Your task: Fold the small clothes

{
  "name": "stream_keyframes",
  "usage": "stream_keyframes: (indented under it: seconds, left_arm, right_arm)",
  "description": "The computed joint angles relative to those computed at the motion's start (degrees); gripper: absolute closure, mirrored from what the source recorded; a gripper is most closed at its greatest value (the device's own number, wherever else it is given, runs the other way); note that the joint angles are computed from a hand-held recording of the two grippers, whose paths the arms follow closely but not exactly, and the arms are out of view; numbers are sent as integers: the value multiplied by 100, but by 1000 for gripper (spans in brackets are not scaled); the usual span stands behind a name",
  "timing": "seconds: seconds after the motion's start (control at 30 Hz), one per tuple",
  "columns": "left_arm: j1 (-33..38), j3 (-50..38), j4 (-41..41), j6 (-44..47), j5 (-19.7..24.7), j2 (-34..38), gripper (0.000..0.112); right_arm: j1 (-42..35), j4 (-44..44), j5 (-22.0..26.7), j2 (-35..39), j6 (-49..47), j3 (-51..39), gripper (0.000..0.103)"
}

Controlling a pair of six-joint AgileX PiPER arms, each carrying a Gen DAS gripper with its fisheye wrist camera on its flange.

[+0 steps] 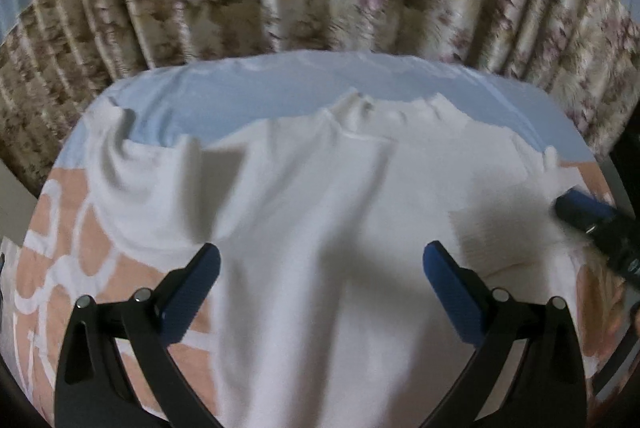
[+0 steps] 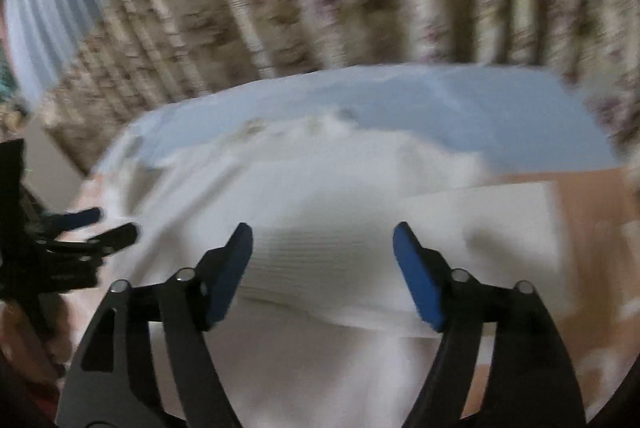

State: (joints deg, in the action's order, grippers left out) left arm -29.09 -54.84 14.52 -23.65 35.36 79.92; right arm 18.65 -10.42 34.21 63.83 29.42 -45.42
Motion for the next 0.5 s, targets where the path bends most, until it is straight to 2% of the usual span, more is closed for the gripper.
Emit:
stream_keyframes:
  seconds: [0.07,0.1,0.17,0.23,0.4,0.47,0.5]
  left_arm:
    - [-307,-227,-88,-59,42,330,11]
    - [-417,-337,-218,-24,31,486,11]
    - [-713,-517,-233,-186,8,815,11]
    - [-1037,-607,84,-671,-75,1108,11]
    - [-1488,-841,709,-1606,-64,1625,11]
    - [-1623,-881,1053,-2069,-14,1753,14]
    - [-1692,-889,1225,-2292,-11,1798,21]
  right_arm:
    - [-170,-648,206,-211,307,213,21]
    - [-412,-628,217,-314,117,335,21]
    - [-975,-163,83,-525,-553,571,21]
    - [-1458,280,-23,-665,-1067,749,22]
    - [-2107,1004,-68,-932,-1992,1044,22]
    - [-2207,1119,-99,-978,-2115,1084,22]
    - [-2257,1208,-122,-973,-2203,1093,22]
